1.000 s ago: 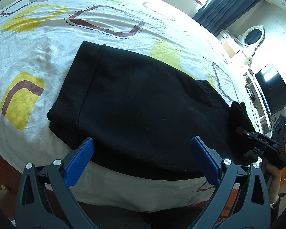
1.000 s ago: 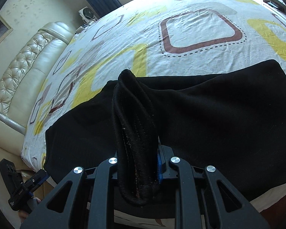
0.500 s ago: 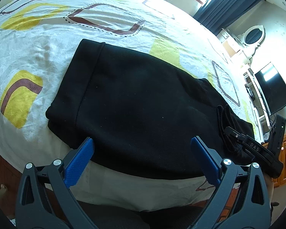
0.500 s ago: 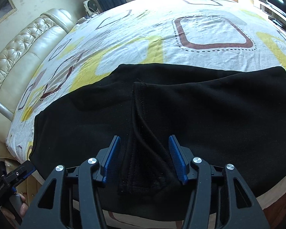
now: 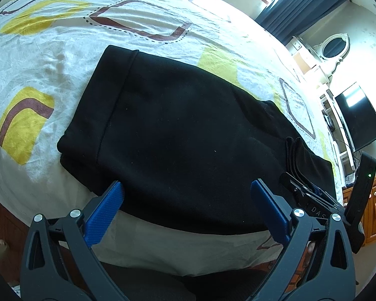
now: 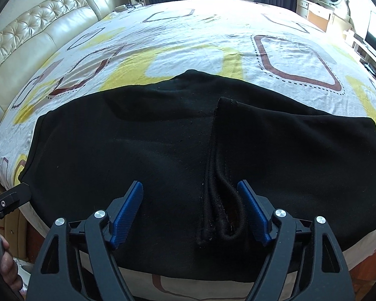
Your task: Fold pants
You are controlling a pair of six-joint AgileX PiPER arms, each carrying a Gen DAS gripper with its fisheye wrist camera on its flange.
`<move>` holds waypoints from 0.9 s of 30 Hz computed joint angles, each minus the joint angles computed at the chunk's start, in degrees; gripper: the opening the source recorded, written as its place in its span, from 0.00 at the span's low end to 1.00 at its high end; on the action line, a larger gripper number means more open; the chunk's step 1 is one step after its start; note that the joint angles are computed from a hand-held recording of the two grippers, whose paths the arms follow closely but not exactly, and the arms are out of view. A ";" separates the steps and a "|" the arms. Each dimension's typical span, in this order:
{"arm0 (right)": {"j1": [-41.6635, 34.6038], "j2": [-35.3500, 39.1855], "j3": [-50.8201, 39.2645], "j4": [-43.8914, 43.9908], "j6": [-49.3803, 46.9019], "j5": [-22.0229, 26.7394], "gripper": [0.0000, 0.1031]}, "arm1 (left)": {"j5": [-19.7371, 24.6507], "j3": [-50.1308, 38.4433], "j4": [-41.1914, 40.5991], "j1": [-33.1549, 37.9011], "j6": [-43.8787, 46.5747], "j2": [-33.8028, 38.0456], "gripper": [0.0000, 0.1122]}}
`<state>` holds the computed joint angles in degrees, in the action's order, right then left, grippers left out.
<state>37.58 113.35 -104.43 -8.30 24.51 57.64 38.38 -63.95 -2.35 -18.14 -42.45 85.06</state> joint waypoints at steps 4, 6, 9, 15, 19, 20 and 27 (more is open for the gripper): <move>1.58 -0.14 0.02 -1.92 0.72 0.67 0.76 | -0.20 0.12 -0.12 0.05 0.12 0.19 0.89; 2.14 -0.32 -0.11 -2.58 0.44 1.16 0.77 | -0.17 0.10 0.06 0.01 0.29 0.18 0.89; 1.87 -2.36 1.06 -0.27 -2.37 0.88 0.77 | 0.03 -0.12 1.55 -0.25 -0.47 0.03 0.89; -10.70 -11.91 7.04 24.48 -21.08 -2.66 0.77 | 0.93 -1.36 9.45 -2.55 -4.36 -0.87 0.89; -27.10 -12.33 4.15 38.23 -27.69 2.27 0.81 | 0.97 -1.58 8.41 -2.63 -2.74 -0.66 0.89; -31.63 -11.72 3.57 41.30 -29.44 3.49 0.82 | 0.74 -1.44 7.04 -2.32 -1.91 -0.58 0.89; -54.50 0.59 0.36 59.82 -35.86 10.84 0.82 | -0.42 -0.24 0.49 -1.30 0.91 0.13 0.89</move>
<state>-16.92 113.94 -104.07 51.52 -11.34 68.48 37.96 -64.19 -1.86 -19.44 -41.55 85.19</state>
